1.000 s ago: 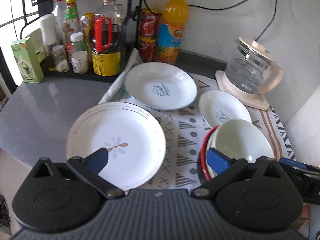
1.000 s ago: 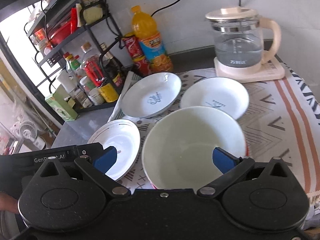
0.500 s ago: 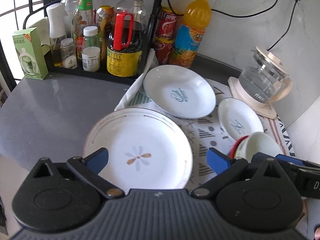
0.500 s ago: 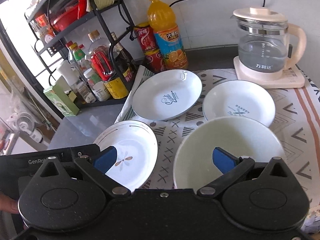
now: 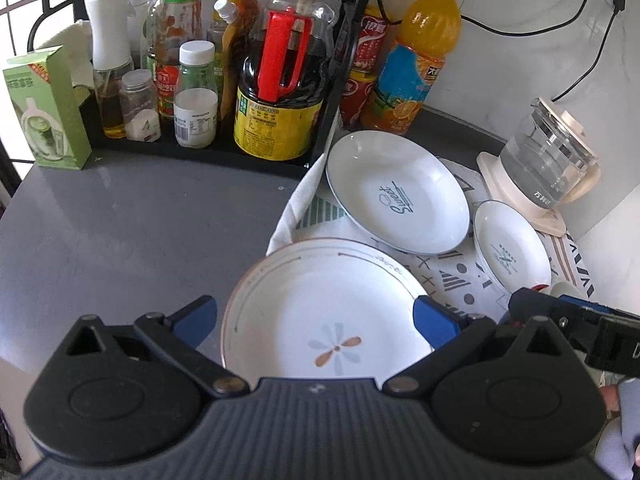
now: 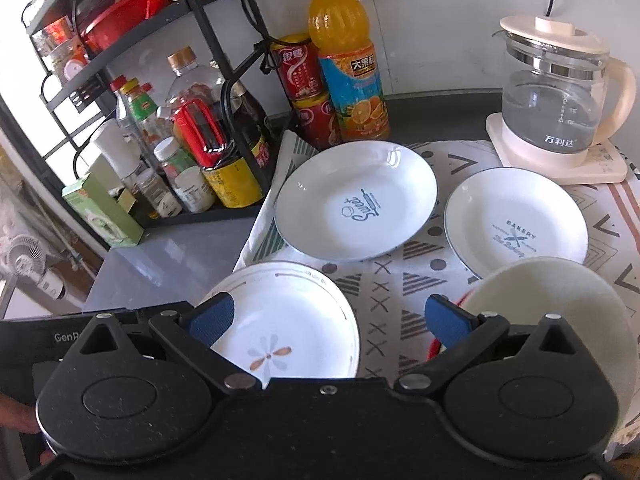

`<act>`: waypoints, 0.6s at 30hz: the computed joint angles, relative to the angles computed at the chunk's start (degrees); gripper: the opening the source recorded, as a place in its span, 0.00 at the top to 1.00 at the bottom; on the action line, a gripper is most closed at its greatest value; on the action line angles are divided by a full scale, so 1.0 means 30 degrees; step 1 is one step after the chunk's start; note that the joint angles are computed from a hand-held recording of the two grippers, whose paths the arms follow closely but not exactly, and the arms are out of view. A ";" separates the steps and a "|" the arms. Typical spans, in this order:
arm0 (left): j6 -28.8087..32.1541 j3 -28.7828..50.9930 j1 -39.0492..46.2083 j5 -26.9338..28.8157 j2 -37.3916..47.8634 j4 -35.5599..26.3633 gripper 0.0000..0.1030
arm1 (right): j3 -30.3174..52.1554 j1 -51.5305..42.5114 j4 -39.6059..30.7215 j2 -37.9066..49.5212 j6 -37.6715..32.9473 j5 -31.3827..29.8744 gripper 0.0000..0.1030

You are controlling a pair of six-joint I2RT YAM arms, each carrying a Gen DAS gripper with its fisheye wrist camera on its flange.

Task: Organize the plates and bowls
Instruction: 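Withdraw both grippers from the bowl stack toward the white plates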

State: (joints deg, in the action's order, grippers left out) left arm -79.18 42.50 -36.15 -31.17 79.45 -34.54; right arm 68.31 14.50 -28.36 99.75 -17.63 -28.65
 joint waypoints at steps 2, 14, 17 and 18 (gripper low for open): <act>0.1052 -0.0474 0.0622 0.0246 -0.0450 0.0592 0.00 | -0.0095 0.0392 0.0491 0.0025 0.0798 0.0382 0.01; 0.7599 -0.2366 0.5330 0.3159 -0.1266 0.5280 0.02 | 0.0046 0.1805 0.2815 0.1532 0.4800 0.1901 0.19; 0.8871 -0.2659 0.6555 0.4133 -0.0951 0.7007 0.02 | 0.0519 0.1819 0.3154 0.2359 0.5881 0.2041 0.28; 0.9251 -0.2779 0.6943 0.4459 -0.0807 0.7732 0.03 | 0.0692 0.1800 0.3296 0.2647 0.6271 0.2039 0.31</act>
State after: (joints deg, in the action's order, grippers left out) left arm -51.43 34.16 -15.33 -17.79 77.03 -11.34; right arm 70.39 19.90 -18.47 107.69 1.18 -22.54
